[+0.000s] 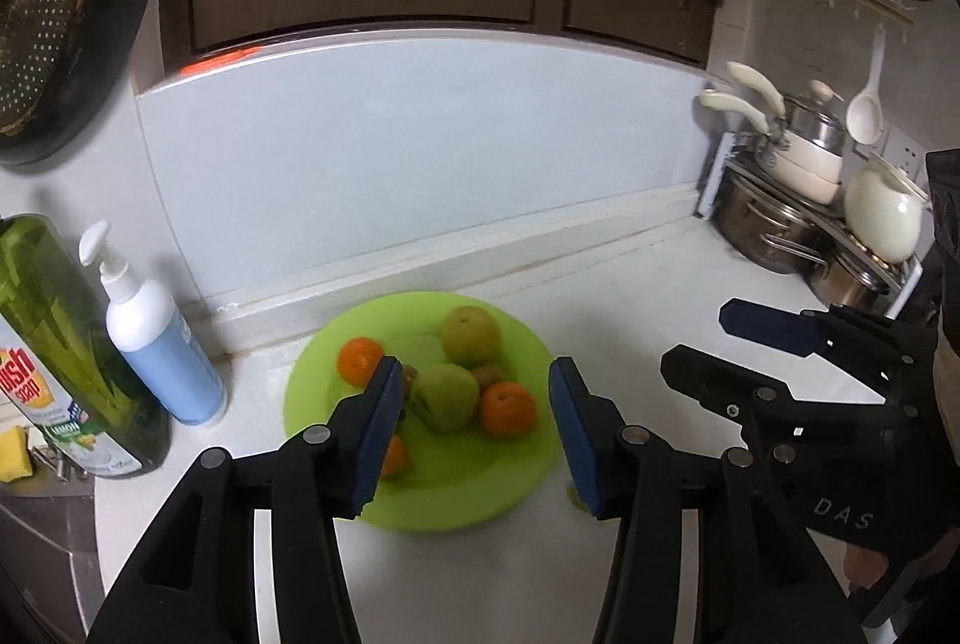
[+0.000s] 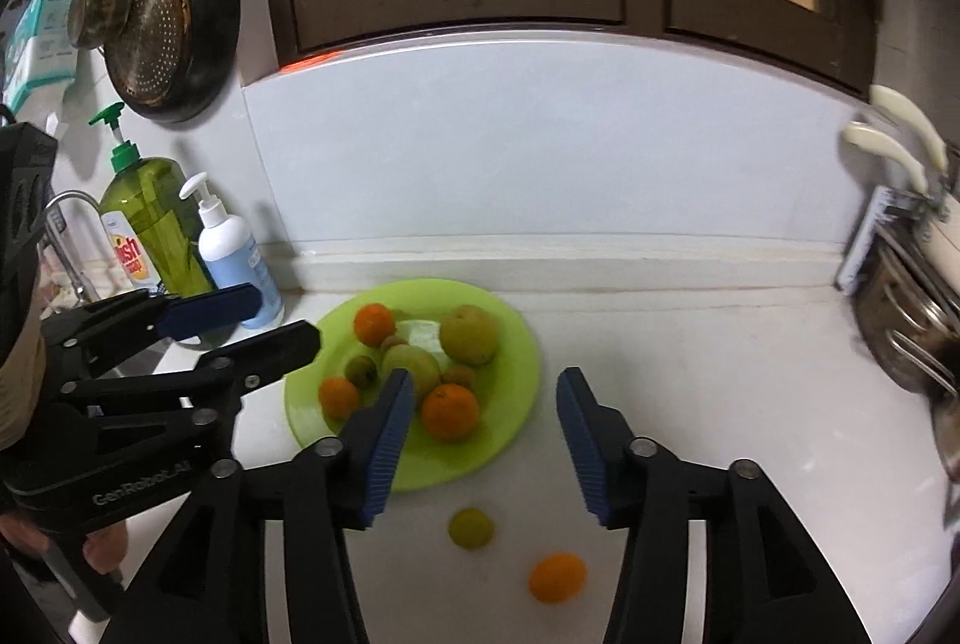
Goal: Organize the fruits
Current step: 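Withdraw both grippers and turn toward the last green tomato and orange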
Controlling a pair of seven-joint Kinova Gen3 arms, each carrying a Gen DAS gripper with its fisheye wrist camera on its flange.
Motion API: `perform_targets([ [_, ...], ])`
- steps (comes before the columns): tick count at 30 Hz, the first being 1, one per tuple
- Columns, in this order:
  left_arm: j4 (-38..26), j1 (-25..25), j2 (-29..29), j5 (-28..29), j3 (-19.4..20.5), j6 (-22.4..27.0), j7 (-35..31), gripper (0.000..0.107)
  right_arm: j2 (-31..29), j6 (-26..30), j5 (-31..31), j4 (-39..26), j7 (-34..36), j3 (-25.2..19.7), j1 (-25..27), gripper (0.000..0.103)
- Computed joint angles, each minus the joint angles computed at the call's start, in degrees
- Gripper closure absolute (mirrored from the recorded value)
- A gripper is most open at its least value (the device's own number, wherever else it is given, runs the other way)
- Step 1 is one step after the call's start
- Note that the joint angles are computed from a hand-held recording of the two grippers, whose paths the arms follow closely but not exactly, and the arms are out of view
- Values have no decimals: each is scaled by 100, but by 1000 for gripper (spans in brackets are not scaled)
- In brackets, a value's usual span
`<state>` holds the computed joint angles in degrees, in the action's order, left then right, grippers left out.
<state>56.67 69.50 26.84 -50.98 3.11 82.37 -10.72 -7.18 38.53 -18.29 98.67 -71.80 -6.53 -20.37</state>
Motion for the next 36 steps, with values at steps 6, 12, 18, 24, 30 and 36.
perform_targets([
  [6, -59, 201, 159, -78, 11, -34, -109, 54, -380, -98, 171, 462, 7, 111, 70, 48],
  [12, 294, 188, 131, 30, 66, -542, -185, 54, -641, -177, 243, 907, 54, 186, 91, 48],
  [18, 648, 8, 105, 296, 187, -1038, -457, 54, -697, -209, 223, 1217, 127, 282, 80, 48],
  [24, 941, -242, 105, 606, 261, -1547, -839, 55, -504, -168, 232, 1340, 112, 290, 145, 48],
  [30, 1088, -570, 147, 1028, 293, -2081, -1262, 60, -214, -154, 75, 1378, 114, 300, 217, 48],
  [36, 1218, -837, 184, 1463, 265, -2532, -1653, 67, -48, -234, 156, 1400, 5, 185, 297, 49],
])
